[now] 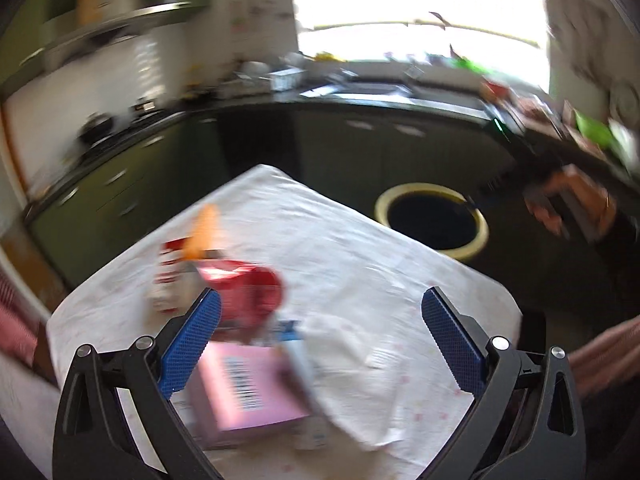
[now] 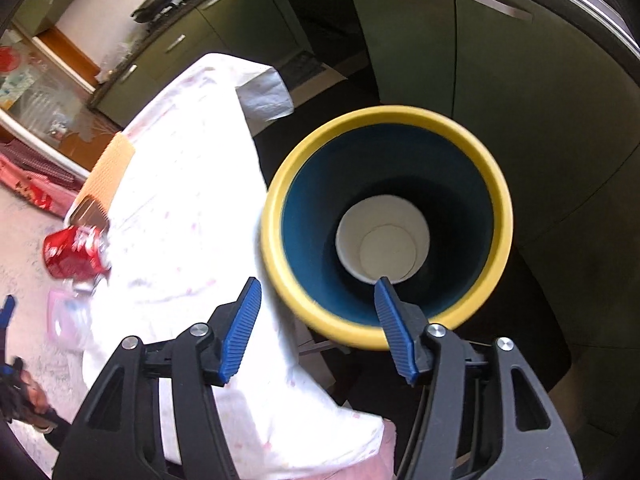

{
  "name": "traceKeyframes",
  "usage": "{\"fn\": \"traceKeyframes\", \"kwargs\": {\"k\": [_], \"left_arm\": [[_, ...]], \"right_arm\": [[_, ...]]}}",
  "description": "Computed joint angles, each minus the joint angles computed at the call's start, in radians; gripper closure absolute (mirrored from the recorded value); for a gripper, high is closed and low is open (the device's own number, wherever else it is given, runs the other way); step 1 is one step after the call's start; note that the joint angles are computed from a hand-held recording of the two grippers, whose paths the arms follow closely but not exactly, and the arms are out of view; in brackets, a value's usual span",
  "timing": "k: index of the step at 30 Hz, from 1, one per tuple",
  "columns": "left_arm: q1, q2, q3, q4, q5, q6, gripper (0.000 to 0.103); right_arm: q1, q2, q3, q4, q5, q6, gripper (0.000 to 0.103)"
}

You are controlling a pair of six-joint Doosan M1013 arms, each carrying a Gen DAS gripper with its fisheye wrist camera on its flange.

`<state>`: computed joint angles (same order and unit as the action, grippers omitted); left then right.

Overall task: Collect trash
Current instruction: 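Grasp the clear plastic cup with the left gripper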

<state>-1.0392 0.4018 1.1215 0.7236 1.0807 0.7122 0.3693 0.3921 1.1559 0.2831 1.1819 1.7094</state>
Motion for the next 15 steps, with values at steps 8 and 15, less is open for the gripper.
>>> {"fn": "traceKeyframes", "kwargs": {"k": [8,15], "left_arm": [[0.02,0.125,-0.151,-0.093,0.095,0.155,0.006],[0.037,0.197,-0.232,-0.152,0.193,0.235,0.025]], "right_arm": [[-0.015,-0.073,0.106,0.08,-0.061,-0.091,0.044],[-0.044,-0.109,0.173,0.154,-0.103,-0.145,0.041]]}}
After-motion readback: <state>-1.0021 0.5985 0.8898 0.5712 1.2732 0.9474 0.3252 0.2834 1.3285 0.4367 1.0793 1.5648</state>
